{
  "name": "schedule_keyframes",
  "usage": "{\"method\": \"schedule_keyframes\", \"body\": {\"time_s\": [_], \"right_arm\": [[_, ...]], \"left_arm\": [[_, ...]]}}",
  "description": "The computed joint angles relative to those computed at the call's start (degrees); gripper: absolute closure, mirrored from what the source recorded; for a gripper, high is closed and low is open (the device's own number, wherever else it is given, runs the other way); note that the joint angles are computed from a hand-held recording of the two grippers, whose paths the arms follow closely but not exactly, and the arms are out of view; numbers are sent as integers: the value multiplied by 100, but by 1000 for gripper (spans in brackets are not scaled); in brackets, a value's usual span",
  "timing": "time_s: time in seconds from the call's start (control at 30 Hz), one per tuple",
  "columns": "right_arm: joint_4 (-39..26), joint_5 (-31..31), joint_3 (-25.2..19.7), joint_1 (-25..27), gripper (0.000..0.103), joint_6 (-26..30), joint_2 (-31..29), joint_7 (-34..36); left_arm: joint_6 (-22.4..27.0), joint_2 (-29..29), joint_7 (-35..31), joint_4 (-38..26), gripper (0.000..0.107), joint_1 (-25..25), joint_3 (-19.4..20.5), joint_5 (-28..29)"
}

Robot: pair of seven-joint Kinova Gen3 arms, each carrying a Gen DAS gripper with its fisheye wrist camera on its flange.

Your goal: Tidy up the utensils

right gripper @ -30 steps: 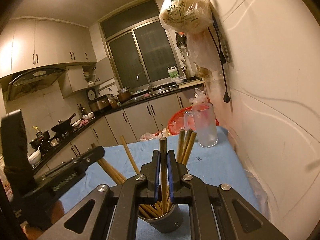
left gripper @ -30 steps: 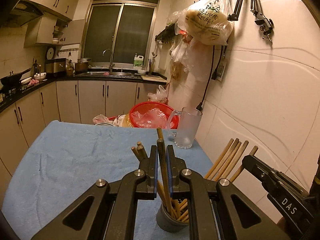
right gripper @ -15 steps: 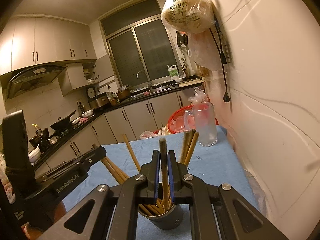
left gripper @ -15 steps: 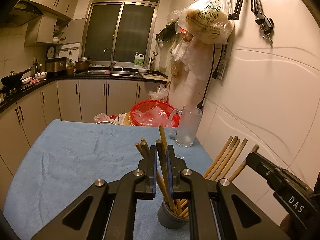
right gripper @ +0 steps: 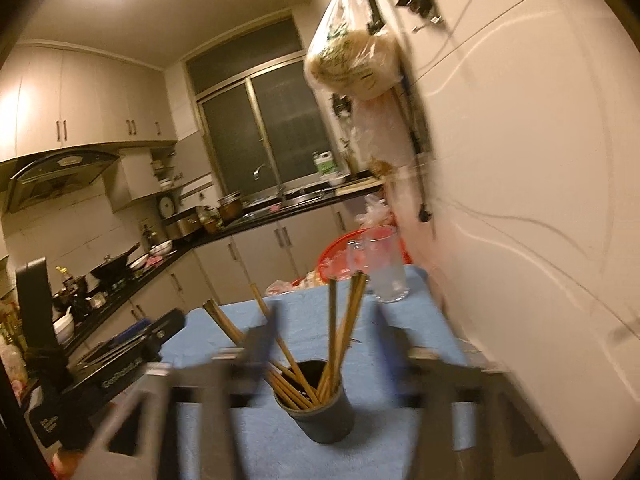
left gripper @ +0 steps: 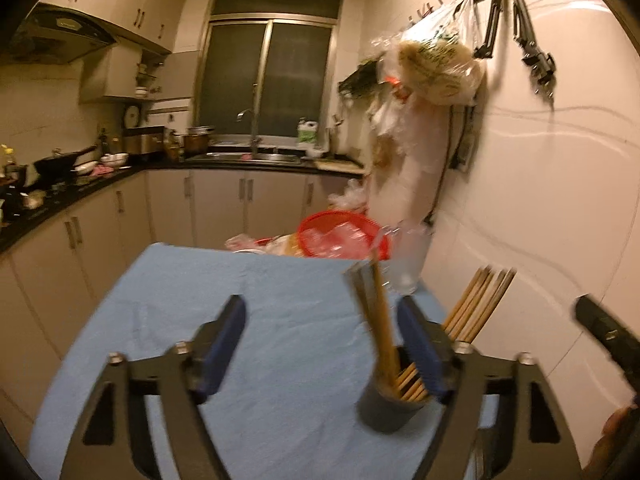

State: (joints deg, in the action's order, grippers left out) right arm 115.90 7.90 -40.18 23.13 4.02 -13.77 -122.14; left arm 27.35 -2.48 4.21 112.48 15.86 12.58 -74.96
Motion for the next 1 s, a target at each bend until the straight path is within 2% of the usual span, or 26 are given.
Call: {"method": "schedule_keyframes", "body": {"time_s": [0.07, 0.13, 0.23, 0.33, 0.4, 0.43, 0.53, 0.63, 0.73, 0.83, 1.0], "right_arm": [[115, 285, -513, 516, 25, 229, -379, -367], [65, 573, -1044, 943, 24, 695, -616, -716], [-56, 313, -1837, 1610, 24, 1394, -954, -763], [-86, 225, -2285, 1921, 24, 1873, -1319, -951], [2, 123, -2377, 1898, 24, 2001, -1522, -1074], [52, 86, -2382, 1855, 24, 2017, -1601, -1077], [146, -33, -2405, 1758, 23, 2201, -1869, -1020], [116, -157, -2396, 1726, 23, 2339, -2095, -921], [75, -301, -2384, 1769, 23, 2398, -2244, -795], [33, -438, -2405, 1834, 23, 2444, -2317, -654], [-34, -629, -2491, 1992, 23, 2433, -2303, -447]], "left_arm": [[466, -114, -188, 164, 19, -37, 194, 144], [814, -207, -503, 286, 18, 130, 144, 438], [1130, -396, -965, 500, 18, 114, 198, 1000], [1430, -533, -1056, 709, 11, 62, 325, 1281], [1859, -506, -977, 800, 11, 6, 594, 1273], [1963, -506, -1078, 830, 11, 68, 594, 1339], [1956, -528, -1526, 814, 10, 163, 482, 1683], [1980, -569, -1547, 884, 10, 123, 567, 1785], [1847, -632, -1739, 914, 11, 183, 400, 2055], [2314, -554, -1262, 972, 11, 77, 843, 1728], [2589, -481, -1103, 999, 11, 344, 794, 1534]]}}
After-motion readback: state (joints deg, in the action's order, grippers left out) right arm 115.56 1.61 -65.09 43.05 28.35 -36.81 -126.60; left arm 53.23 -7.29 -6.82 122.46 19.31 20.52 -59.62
